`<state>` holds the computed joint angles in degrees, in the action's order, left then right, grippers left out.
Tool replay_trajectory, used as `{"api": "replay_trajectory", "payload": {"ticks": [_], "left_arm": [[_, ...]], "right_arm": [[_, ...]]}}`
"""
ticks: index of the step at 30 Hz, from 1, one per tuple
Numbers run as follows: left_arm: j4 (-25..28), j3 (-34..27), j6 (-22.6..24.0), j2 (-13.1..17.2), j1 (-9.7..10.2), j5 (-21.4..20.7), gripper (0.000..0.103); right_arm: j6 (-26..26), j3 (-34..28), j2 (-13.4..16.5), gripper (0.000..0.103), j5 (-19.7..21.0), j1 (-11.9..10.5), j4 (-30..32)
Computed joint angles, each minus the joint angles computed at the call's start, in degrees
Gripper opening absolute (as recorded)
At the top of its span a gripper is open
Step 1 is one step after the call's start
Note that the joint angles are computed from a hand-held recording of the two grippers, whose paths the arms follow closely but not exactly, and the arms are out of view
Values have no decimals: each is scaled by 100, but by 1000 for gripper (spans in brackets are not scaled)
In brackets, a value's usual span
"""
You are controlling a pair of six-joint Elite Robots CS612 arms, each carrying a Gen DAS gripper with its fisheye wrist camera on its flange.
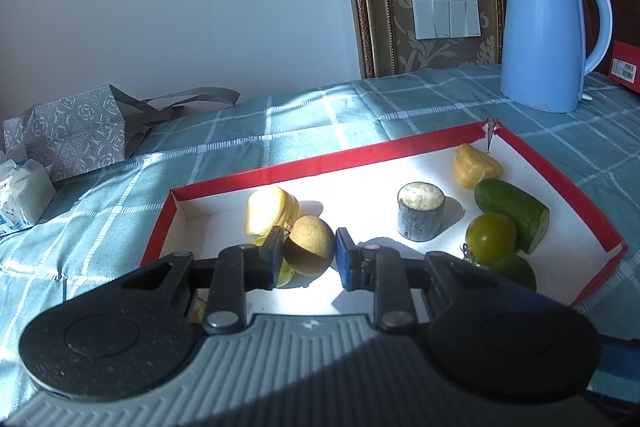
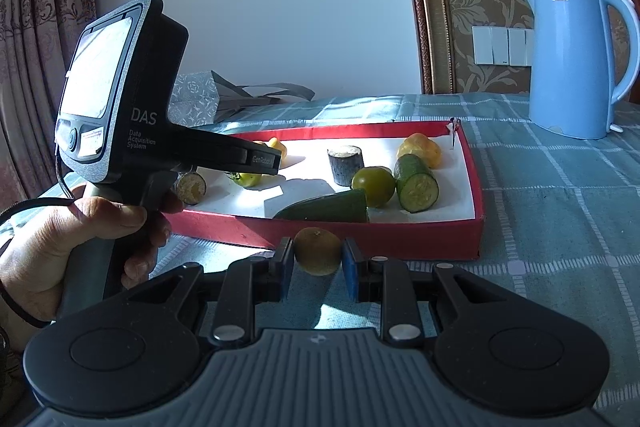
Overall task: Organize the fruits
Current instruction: 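Lower the potato into the tray and open the left tool while the right tool carries its potato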
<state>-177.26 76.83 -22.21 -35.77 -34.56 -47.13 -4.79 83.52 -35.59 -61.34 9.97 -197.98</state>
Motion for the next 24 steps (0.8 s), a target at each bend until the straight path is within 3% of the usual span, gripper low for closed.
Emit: {"api": "replay_trajectory", "payload": {"ticks": [17, 24], "left_arm": [[63, -246, -167, 97, 83, -223, 27], [-434, -84, 43, 31, 1, -104, 59]], "right_arm": [[-4, -5, 9, 25, 24, -4, -39], [7, -3, 8, 25, 14, -9, -35]]}}
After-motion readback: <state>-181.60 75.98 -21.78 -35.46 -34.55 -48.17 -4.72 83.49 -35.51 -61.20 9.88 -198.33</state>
